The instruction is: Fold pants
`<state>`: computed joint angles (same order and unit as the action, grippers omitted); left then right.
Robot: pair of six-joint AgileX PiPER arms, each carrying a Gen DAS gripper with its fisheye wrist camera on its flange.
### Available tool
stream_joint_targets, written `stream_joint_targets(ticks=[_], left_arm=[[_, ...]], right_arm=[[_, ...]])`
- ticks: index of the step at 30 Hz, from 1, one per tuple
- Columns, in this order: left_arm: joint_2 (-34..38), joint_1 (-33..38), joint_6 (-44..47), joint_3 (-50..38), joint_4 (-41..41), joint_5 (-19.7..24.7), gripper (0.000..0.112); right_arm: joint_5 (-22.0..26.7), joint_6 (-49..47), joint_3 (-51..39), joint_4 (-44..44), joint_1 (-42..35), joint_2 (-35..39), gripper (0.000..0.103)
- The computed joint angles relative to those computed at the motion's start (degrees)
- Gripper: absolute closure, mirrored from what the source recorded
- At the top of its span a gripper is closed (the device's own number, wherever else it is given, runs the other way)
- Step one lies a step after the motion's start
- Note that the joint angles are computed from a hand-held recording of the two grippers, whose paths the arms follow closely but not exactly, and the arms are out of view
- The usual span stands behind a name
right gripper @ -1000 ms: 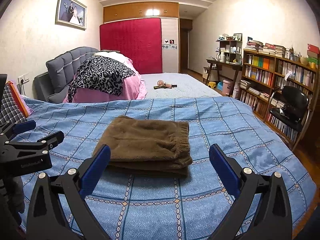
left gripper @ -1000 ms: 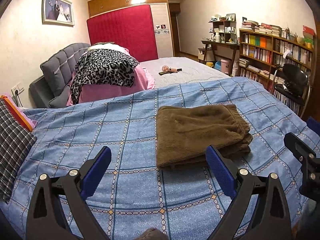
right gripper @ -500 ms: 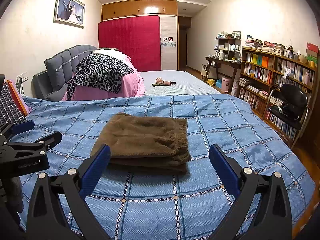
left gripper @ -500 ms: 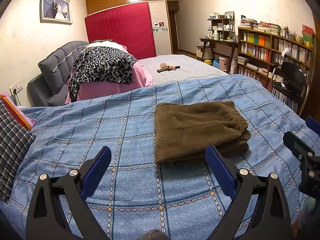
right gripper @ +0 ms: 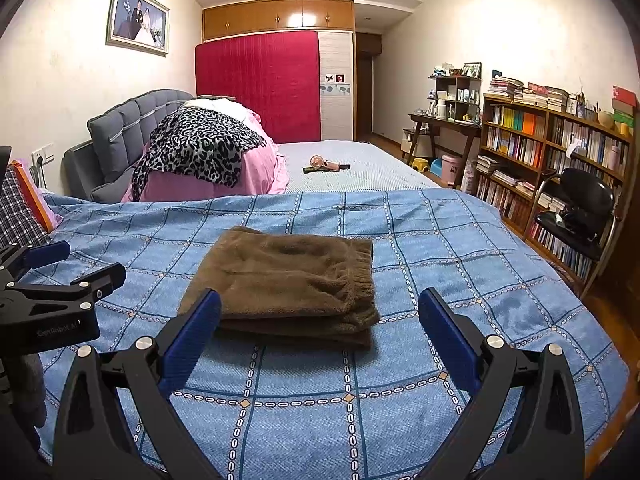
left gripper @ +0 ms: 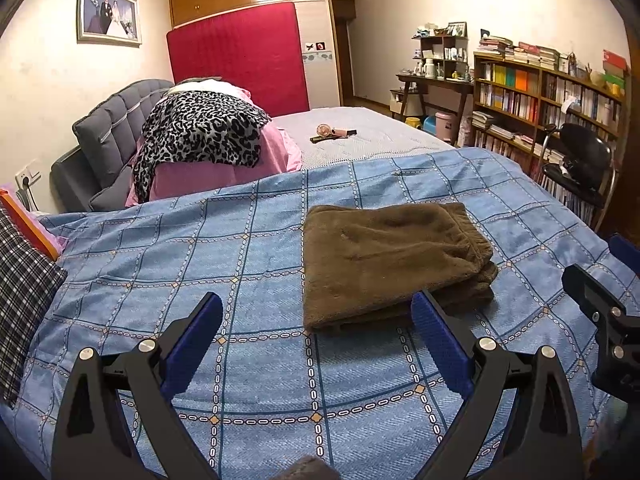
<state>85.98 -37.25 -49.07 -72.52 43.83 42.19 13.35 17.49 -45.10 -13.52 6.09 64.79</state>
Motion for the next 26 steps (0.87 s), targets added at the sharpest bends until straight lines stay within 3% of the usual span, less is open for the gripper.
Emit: stream_joint_targets(ticks=[13,26], left_arm=[[0.35,1.54,1.29,1.12,-1.42,-1.9,0.018],[1.8,3.74,2.9,1.44,-5.44,-2.04,0.018]], right_arm=[[-0.71,-6.55,-0.5,7.0,-1.94,2.89,0.003],[-0.8,-3.86,-0.92,4.68,-1.44,5.96,0.003]])
